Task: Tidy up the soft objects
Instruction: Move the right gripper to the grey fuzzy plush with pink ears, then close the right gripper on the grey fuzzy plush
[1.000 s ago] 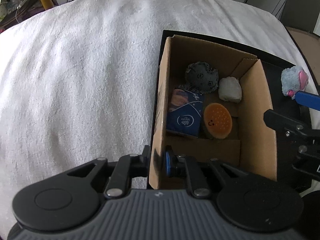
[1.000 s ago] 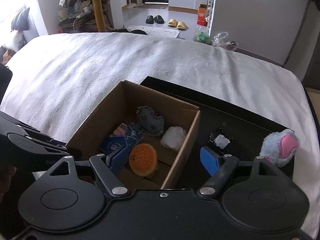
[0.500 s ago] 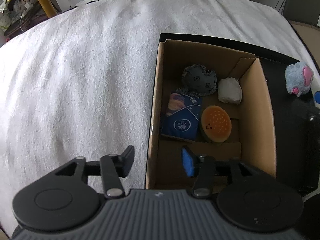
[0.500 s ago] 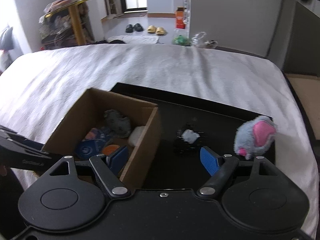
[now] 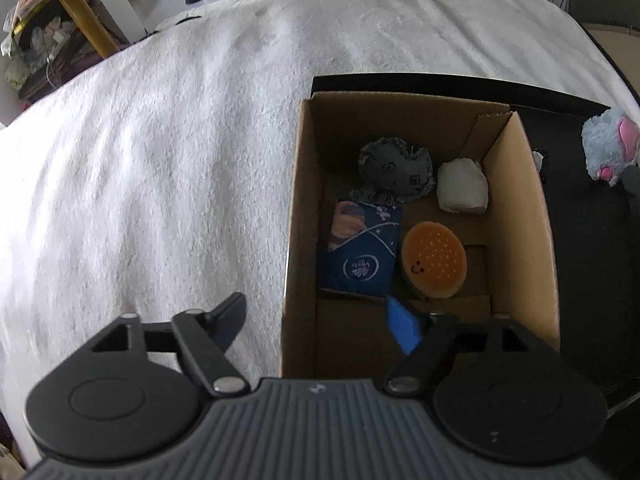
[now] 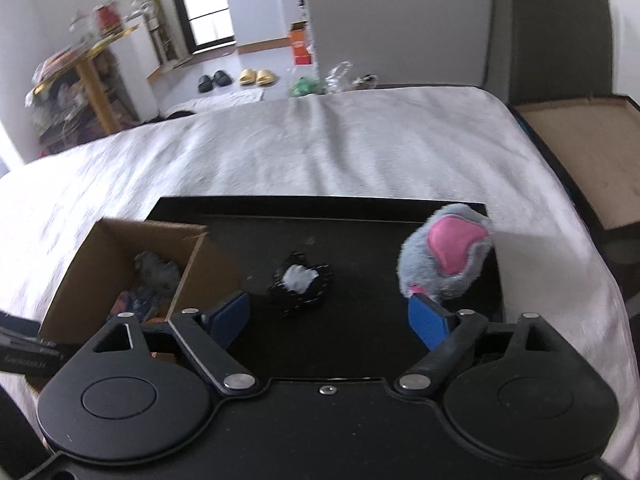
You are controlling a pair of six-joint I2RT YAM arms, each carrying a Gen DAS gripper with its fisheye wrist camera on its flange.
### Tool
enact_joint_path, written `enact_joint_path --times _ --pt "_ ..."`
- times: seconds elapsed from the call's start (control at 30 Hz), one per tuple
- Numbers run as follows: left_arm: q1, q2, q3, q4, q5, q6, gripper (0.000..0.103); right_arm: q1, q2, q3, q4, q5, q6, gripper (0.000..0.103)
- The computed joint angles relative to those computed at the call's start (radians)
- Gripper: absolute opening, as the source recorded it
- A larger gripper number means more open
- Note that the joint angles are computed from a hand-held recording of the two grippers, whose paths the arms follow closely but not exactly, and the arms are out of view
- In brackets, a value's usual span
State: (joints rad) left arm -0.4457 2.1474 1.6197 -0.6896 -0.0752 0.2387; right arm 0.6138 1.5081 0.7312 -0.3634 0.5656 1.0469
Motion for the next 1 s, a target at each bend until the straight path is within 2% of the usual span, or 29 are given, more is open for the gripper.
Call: enact_joint_path --times 0.13,0.3,0.5,0.63,1.0 --pt "-0.014 0.026 0.04 -0.025 -0.017 -0.015 0.088 -0.059 -0.031 -0.068 0.065 -0.022 0.007 0.092" --pt "-0.028 0.056 0.087 -0.051 -0.035 -0.04 0.093 -0.137 -0.05 -0.132 0.142 -0.049 0.007 0.103" --pt "-0.049 0.087 0.143 -0.073 -0.073 -0.071 0.099 -0.234 -0.048 -0.2 0.258 -0.099 -0.011 0.103" --pt "-0.061 0.121 0.198 -0.124 -0.074 -0.082 0.1 -0.288 -0.03 -0.225 0.323 -0.126 -0.032 0.103" --pt "-0.093 0.135 0.212 -0.123 -0.082 -0.081 0.1 -0.418 0.042 -0.246 0.441 -0.202 -0.066 0.103"
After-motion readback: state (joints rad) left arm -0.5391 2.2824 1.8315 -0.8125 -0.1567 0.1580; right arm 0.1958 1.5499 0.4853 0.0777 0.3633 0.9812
